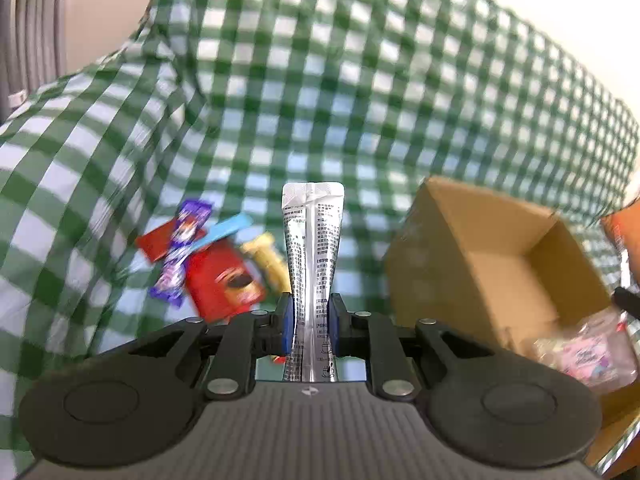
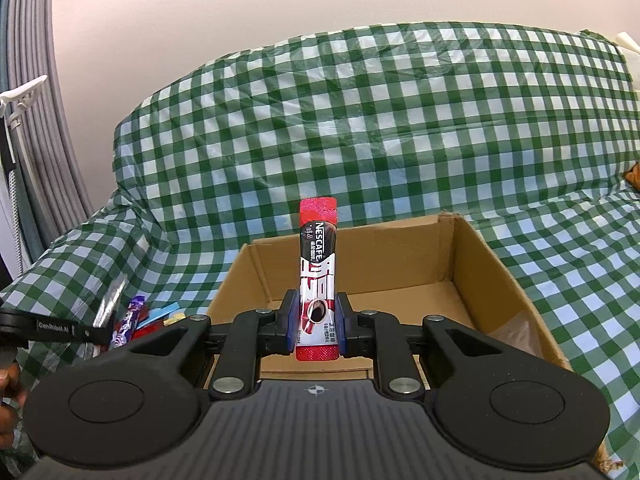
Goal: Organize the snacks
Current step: 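Carry the Nescafé stick into the box and open the right tool while the left tool holds the silver pack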
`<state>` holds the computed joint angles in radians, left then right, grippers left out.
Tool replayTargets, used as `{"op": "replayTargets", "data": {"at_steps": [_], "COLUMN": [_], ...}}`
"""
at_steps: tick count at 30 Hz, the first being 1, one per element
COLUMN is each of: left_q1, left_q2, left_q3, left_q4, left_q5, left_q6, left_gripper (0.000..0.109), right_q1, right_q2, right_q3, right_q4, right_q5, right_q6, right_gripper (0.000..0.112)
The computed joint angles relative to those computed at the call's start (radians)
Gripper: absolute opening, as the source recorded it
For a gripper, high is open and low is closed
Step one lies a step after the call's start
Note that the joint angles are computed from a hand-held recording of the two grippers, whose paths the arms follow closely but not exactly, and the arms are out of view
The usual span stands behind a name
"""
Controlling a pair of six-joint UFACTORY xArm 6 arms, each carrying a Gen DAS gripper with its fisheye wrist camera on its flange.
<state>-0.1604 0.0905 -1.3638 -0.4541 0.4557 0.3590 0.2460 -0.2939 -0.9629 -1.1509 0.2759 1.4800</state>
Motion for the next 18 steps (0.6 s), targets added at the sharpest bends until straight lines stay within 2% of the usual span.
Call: {"op": "replayTargets", "data": {"at_steps": [5, 9, 13, 18], "left_q1": [-0.054, -0.103, -0.129, -0.155], "left_q2": [-0.014, -0.033, -0.036, -0.046], "left_q3": [0.011, 0.020, 0.010, 0.013], "left_q4": [-0.256, -0.445, -0.568, -0.689], "left_q5": [-0.087, -0.120, -0.059, -0.016], "left_q6": [0.218, 0.398, 0.539, 0.679], "left_gripper": [0.019, 0.019, 0.020, 0.020], "right_q1": [-0.003, 0.013, 0.029, 0.030], "right_q2": [0.004, 0.016, 0.017, 0.017], "right_q3": [-0.009, -0.027, -0.036, -0.035], "right_q4": [-0.053, -0.095, -0.140, -0.122], "right_q5": [0.041, 0.101, 0.164, 0.189], "right_q6": [0.033, 0.070, 0.124, 0.150], "right_gripper": [0.020, 0.020, 0.020, 0.020]}}
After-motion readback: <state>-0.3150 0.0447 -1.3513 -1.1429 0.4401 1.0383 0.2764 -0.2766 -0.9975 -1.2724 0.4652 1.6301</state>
